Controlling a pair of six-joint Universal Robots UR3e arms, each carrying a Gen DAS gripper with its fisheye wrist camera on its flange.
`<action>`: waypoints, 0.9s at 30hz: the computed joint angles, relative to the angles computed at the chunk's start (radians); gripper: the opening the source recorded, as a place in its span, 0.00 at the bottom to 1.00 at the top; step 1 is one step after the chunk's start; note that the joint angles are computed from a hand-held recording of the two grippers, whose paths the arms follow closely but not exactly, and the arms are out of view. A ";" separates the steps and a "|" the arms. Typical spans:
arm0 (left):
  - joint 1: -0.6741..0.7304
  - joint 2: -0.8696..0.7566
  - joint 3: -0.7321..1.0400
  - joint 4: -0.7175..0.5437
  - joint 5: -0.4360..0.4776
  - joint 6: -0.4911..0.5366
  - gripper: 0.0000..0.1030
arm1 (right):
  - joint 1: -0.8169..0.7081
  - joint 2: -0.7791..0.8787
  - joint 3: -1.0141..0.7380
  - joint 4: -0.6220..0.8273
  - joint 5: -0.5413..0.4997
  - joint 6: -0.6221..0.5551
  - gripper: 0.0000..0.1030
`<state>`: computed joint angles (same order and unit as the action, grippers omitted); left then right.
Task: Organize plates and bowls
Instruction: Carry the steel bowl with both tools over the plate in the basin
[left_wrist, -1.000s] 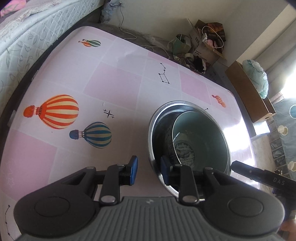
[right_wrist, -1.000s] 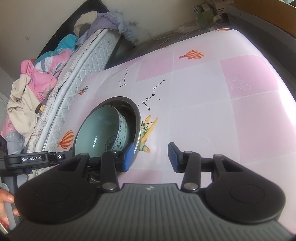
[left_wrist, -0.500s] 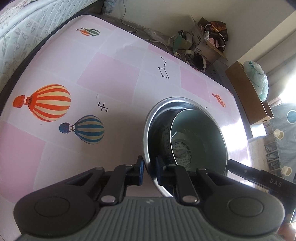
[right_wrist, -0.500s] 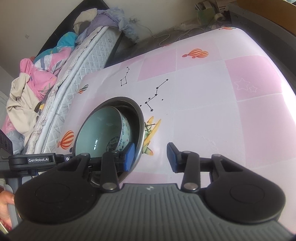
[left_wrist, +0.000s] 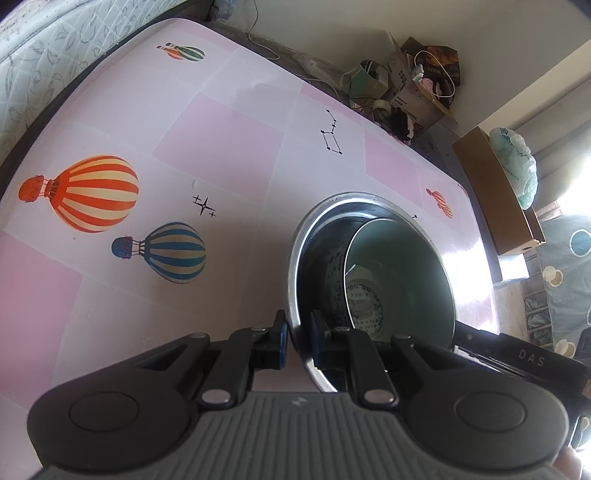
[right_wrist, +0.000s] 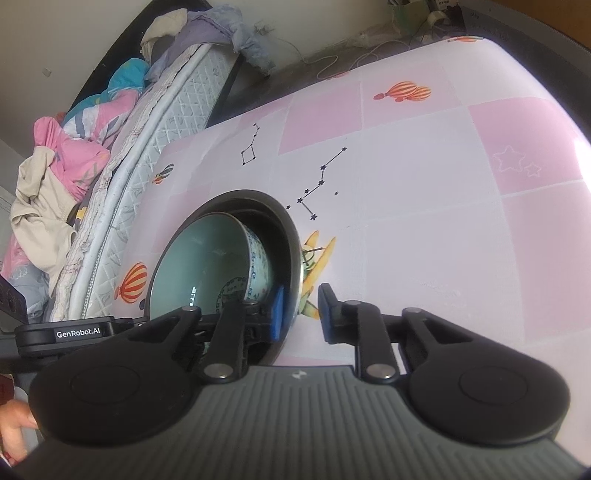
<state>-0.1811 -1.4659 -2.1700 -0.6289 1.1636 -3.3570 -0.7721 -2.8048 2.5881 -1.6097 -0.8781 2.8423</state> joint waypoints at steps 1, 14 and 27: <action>0.000 0.000 -0.001 0.002 0.001 0.000 0.12 | 0.003 0.005 0.003 -0.008 0.004 0.004 0.14; -0.054 0.008 -0.010 0.054 0.063 -0.034 0.12 | 0.192 0.118 0.057 -0.354 -0.094 0.178 0.09; -0.087 0.029 -0.029 0.108 0.094 -0.019 0.14 | 0.111 -0.060 0.018 -0.134 -0.061 0.081 0.11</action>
